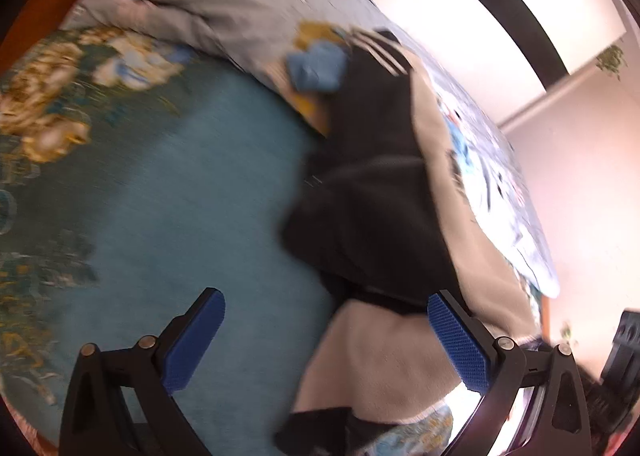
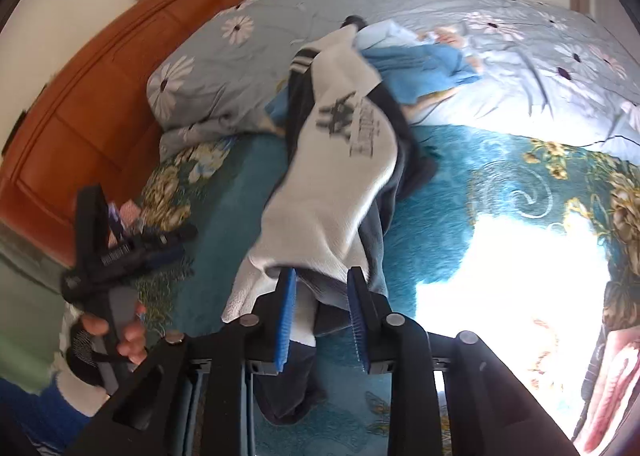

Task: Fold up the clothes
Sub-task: 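Lift the jacket from the pile with the right gripper and pull it onto the blanket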

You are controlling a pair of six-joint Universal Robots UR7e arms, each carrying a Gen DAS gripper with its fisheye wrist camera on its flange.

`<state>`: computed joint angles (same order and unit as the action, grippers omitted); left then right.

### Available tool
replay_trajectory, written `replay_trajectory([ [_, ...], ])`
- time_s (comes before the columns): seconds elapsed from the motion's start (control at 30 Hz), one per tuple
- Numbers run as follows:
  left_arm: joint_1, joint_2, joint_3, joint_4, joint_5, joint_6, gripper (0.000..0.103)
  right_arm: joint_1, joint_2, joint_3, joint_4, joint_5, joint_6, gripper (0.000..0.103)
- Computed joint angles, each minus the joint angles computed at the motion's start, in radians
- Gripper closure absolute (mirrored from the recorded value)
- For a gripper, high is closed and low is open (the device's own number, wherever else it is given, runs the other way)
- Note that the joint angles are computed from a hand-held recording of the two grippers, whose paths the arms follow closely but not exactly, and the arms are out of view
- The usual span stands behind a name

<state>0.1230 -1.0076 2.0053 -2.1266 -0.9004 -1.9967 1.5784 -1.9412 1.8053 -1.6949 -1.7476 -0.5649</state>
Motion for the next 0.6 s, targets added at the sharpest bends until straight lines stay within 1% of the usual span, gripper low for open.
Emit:
replay_trajectory([
  [0.07, 0.015, 0.031, -0.014, -0.044, -0.019, 0.063, 0.0, -0.031, 0.016, -0.045, -0.001, 0.066, -0.018, 0.074],
  [0.1, 0.019, 0.043, -0.021, -0.059, -0.02, 0.09, 0.0, -0.037, 0.037, -0.067, -0.009, 0.081, -0.015, 0.068],
  [0.13, 0.02, 0.056, -0.028, -0.065, -0.017, 0.107, 0.0, -0.029, 0.073, -0.089, -0.027, 0.071, -0.007, 0.065],
  [0.17, 0.023, 0.07, -0.039, -0.063, -0.015, 0.124, 0.0, -0.008, 0.117, -0.105, -0.068, 0.034, -0.009, 0.062],
  [0.2, 0.029, 0.083, -0.046, -0.069, -0.021, 0.139, 0.0, 0.017, 0.164, -0.117, -0.116, -0.008, -0.016, 0.062],
  [0.23, 0.036, 0.095, -0.051, -0.079, -0.03, 0.152, 0.0, 0.04, 0.219, -0.131, -0.16, -0.032, -0.022, 0.062],
  [0.3, 0.049, 0.119, -0.061, -0.097, -0.048, 0.177, 0.0, 0.061, 0.338, -0.177, -0.215, -0.005, -0.031, 0.06],
  [0.37, 0.063, 0.143, -0.072, -0.113, -0.066, 0.202, 0.0, 0.069, 0.467, -0.243, -0.241, 0.037, 0.004, 0.056],
  [0.43, 0.076, 0.154, -0.064, -0.14, -0.083, 0.196, 0.0, 0.075, 0.599, -0.327, -0.256, 0.078, 0.038, 0.055],
  [0.47, 0.086, 0.153, -0.053, -0.159, -0.086, 0.19, 0.0, 0.081, 0.656, -0.361, -0.277, 0.081, 0.073, 0.054],
  [0.5, 0.093, 0.149, -0.043, -0.171, -0.09, 0.181, 0.0, 0.084, 0.707, -0.396, -0.29, 0.084, 0.111, 0.051],
  [0.57, 0.099, 0.144, -0.027, -0.183, -0.092, 0.156, 0.0, 0.081, 0.802, -0.467, -0.308, 0.099, 0.205, 0.049],
  [0.6, 0.101, 0.141, -0.021, -0.186, -0.093, 0.144, 0.0, 0.071, 0.831, -0.491, -0.309, 0.127, 0.254, 0.049],
])
